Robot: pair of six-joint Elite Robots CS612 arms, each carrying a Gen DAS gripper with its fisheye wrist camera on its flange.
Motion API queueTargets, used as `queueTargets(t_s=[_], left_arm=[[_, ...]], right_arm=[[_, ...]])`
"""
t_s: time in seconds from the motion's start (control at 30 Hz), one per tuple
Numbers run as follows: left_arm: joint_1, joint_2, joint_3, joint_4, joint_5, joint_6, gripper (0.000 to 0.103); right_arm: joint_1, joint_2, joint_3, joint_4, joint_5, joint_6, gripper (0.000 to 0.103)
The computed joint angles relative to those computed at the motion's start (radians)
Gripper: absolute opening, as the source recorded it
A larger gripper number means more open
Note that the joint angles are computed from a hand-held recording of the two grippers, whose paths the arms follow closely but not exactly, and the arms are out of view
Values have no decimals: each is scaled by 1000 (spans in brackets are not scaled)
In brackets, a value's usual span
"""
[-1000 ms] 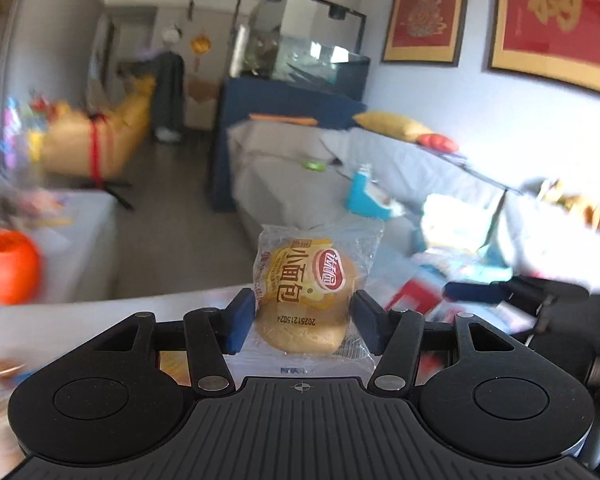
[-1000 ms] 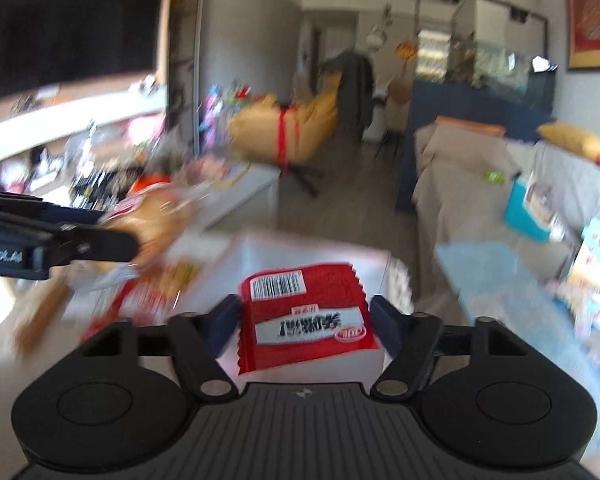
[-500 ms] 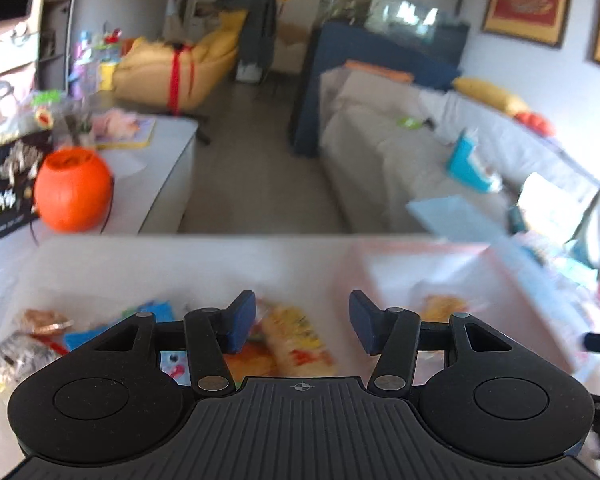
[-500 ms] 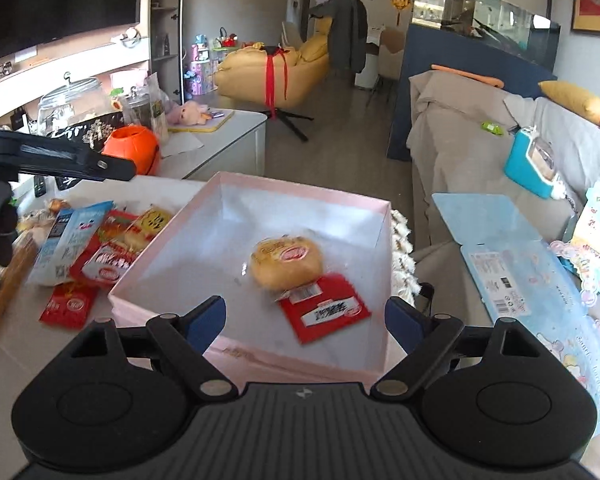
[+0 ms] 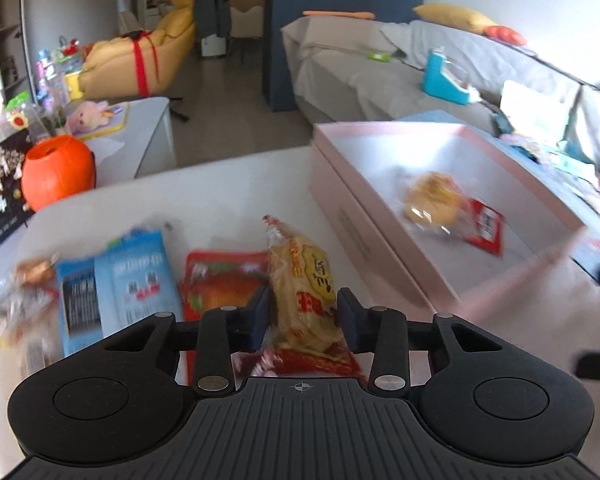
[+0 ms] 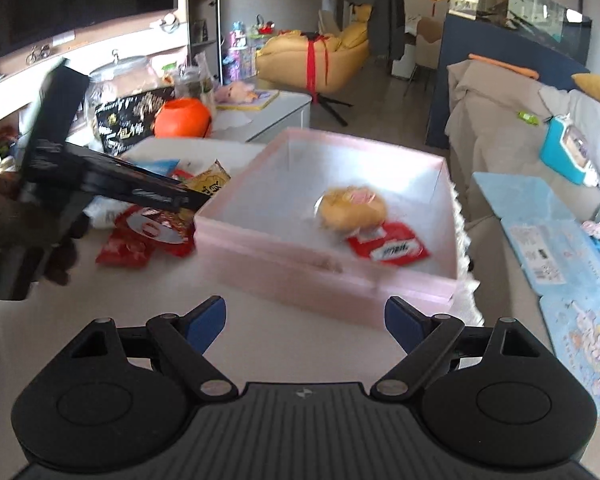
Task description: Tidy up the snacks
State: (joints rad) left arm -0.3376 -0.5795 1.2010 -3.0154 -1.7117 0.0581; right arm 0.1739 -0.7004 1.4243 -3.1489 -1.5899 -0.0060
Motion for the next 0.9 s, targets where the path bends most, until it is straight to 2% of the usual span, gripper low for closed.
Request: queueTargets(t_s=[0.03, 0.1, 0.17, 0.2, 0.33, 0.47, 0.7, 0.73, 0.77, 0.83, 0.9], left_arm=[[2, -12, 25, -13, -18, -9, 40], [11, -33, 62, -8, -74, -47, 32], [25, -50, 92, 22, -150, -101, 32], [28, -59, 112, 18, -165, -117, 32], [32, -81, 184, -22, -159, -141, 34], [31, -101, 224, -52, -129, -123, 35], [43, -150, 299, -95, -133, -69, 35], [45, -156, 308, -109, -122, -76, 35], [48, -162, 319, -128, -111, -85, 35], [57, -171, 337, -176, -78, -121, 35], [63, -170, 342, -229, -21, -173, 35]], right_arm=[[0, 1, 1, 1, 8, 2, 87], [-2, 6, -4, 10, 32, 15, 87], [-3, 10, -11, 17, 68, 33, 87], [-3, 12, -13, 18, 84, 41, 87], [4, 24, -32, 24, 117, 52, 87], [8, 46, -80, 56, 172, 95, 87], [10, 137, -278, 251, 344, 270, 87], [13, 151, -302, 268, 359, 283, 81], [16, 163, -324, 284, 366, 278, 66], [29, 173, -351, 340, 340, 214, 43], [32, 166, -338, 351, 343, 179, 42]])
